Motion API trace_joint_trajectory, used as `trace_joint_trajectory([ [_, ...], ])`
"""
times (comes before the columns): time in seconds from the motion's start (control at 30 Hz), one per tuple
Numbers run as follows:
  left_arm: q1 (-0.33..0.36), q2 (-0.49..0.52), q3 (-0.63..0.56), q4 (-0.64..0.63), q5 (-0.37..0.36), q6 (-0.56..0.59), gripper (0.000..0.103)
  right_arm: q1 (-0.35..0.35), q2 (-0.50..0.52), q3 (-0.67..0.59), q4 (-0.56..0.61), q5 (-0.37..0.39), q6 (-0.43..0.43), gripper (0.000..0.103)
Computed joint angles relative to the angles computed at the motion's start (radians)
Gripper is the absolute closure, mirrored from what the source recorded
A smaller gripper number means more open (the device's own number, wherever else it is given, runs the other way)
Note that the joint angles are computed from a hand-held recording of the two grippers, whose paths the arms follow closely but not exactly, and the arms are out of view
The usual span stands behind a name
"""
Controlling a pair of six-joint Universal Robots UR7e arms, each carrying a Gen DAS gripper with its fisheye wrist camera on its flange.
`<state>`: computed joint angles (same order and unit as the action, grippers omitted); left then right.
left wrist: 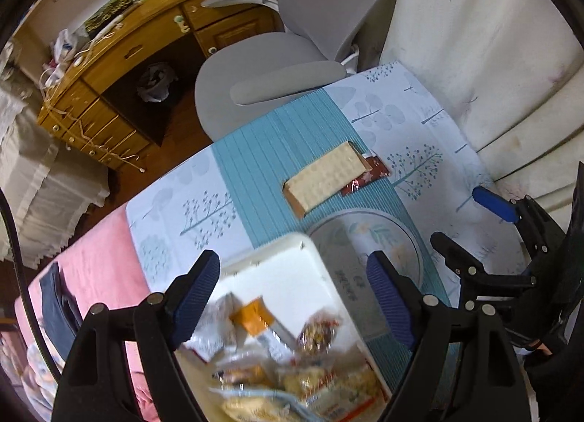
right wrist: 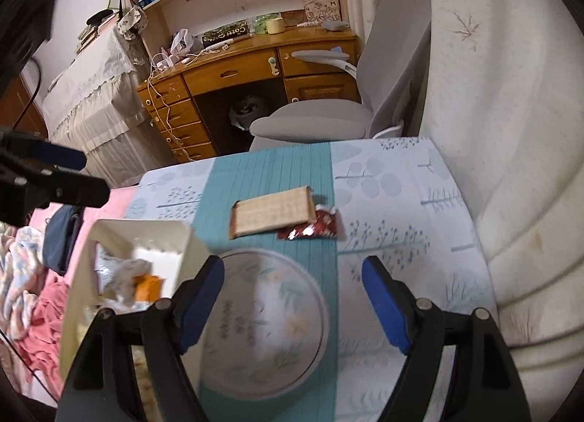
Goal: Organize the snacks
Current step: 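Move both grippers to the brown paper bar and red foil packet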
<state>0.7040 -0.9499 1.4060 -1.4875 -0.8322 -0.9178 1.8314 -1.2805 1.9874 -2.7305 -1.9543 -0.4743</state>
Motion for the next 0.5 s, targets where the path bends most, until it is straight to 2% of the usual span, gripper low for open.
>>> trace_joint_trajectory([
  [0.27,0.101,0.145,-0.139,0.04,-0.014,0.084,0.021,-0.063,0.126,0.02,-0.293,0.052,-0.178,0.025],
  [0.5,0.169,0.242,-0.21,0.012,-0.037,0.179,0.021,-0.098,0.216,-0.001,-0.35,0.049,-0.233,0.024],
])
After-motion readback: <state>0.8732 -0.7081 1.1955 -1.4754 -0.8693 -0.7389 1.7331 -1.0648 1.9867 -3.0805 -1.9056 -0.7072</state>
